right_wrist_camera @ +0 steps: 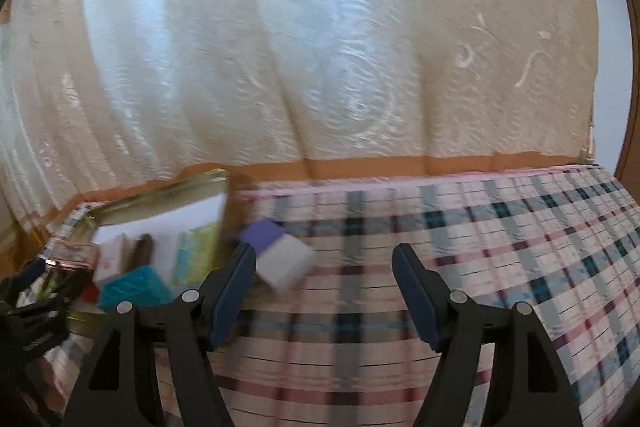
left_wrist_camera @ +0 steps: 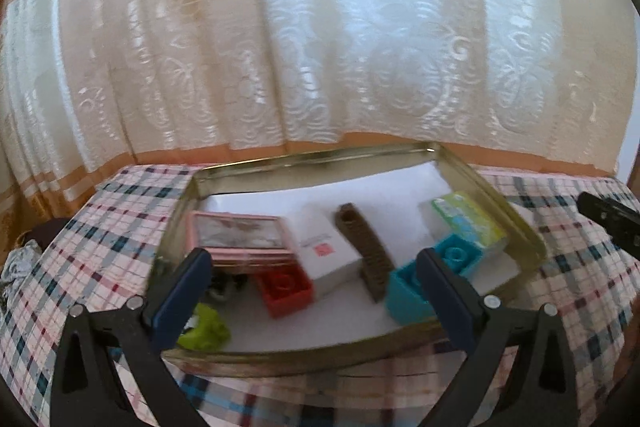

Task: Organize rigid objects
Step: 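Withdraw both tools from the tray toward the purple cube and white charger, then grasp the white charger with the right tool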

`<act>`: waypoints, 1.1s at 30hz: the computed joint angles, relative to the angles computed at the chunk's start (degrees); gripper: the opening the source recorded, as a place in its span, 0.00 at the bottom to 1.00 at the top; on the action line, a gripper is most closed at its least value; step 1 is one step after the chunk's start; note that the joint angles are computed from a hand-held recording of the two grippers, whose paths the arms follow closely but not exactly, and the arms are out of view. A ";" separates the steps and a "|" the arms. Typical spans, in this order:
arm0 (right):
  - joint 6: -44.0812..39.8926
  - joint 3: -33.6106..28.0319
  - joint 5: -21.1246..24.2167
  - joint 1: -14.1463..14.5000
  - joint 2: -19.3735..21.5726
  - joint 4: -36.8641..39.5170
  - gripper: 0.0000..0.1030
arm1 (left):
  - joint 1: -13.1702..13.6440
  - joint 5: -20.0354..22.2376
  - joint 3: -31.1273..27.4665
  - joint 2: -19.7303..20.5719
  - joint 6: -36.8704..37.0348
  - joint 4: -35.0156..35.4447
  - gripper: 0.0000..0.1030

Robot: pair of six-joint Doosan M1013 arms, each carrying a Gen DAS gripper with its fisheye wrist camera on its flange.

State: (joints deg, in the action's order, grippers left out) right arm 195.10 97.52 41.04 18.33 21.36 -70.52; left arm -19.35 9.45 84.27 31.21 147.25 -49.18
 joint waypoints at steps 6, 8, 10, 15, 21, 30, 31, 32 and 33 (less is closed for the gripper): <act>-7.73 -0.59 -5.68 -2.46 0.32 8.44 0.71 | -1.28 1.05 0.43 -0.59 -6.01 7.37 1.00; -11.67 -1.36 -6.70 -2.80 0.90 10.98 0.71 | -1.46 1.69 0.34 -0.63 -7.43 8.72 1.00; -14.81 -2.25 -7.08 -3.03 1.58 13.00 0.71 | -1.86 1.44 0.23 -0.66 -11.33 13.13 1.00; -30.07 -5.68 -7.29 -4.28 4.16 23.06 0.71 | -2.05 1.78 0.38 -1.03 -8.21 10.72 1.00; -42.10 -6.85 -12.47 -6.38 4.86 33.08 0.71 | -2.05 3.50 -1.18 -0.66 -9.48 10.90 1.00; -56.13 -6.49 -15.07 -8.14 4.41 41.57 0.70 | -2.72 4.98 -2.98 -0.21 -11.23 12.14 1.00; -58.96 -6.85 -14.12 -7.93 4.54 41.96 0.70 | -2.71 5.77 -3.26 -0.10 -11.16 11.70 1.00; -60.90 -7.16 -13.11 -7.82 4.74 42.20 0.70 | -2.66 6.51 -3.44 -0.04 -10.62 11.00 1.00; -62.49 -7.21 -12.32 -7.55 4.77 41.37 0.70 | -2.61 7.14 -3.47 -0.03 -9.45 9.71 1.00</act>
